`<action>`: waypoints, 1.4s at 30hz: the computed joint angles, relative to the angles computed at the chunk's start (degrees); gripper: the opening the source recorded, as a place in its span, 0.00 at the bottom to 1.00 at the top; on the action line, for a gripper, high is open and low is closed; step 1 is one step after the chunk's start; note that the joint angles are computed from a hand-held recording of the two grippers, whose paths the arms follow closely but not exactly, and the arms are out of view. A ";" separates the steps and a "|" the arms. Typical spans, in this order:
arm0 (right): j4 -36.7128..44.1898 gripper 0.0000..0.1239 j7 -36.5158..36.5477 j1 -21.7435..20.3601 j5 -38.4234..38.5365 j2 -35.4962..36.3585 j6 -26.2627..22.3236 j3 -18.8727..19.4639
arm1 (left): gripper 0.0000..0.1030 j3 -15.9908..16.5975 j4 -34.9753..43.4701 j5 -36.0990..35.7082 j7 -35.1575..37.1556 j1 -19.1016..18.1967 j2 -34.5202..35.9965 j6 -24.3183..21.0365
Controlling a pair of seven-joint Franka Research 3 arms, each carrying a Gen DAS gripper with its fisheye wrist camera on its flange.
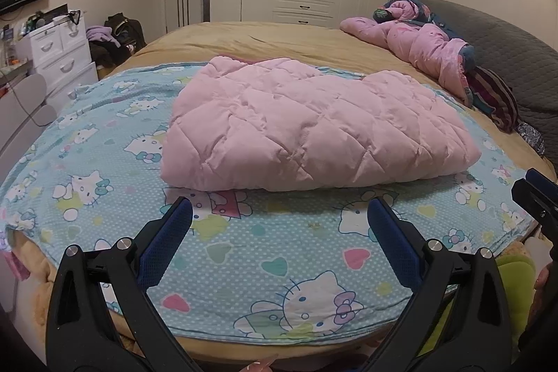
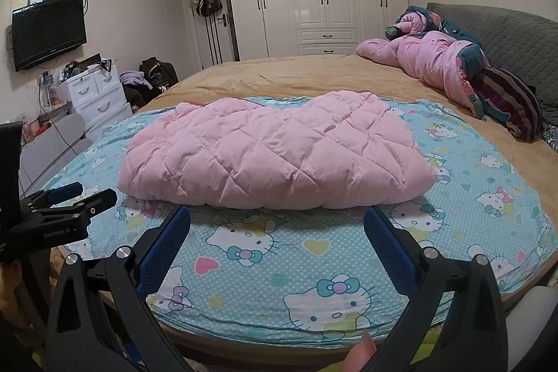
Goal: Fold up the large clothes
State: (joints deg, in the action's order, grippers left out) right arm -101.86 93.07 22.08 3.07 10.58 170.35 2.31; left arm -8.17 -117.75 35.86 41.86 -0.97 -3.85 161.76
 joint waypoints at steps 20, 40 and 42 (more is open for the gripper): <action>-0.19 0.80 -0.44 -0.08 0.54 -0.06 0.37 0.12 | 0.91 -0.06 0.02 0.77 -0.78 0.09 -0.14 -0.10; -0.16 0.80 0.15 0.00 -0.31 -0.27 -0.21 0.01 | 0.91 -0.15 0.18 2.51 -1.81 0.36 -0.33 -0.82; -0.17 0.80 0.04 -0.07 -0.18 -0.28 -0.31 0.08 | 0.91 -0.22 0.27 2.60 -1.87 0.24 -0.32 -1.16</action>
State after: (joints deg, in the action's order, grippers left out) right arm -102.03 93.11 22.01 2.89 10.29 170.03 2.39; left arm -8.39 -117.47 38.46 39.99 -0.73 -4.17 160.60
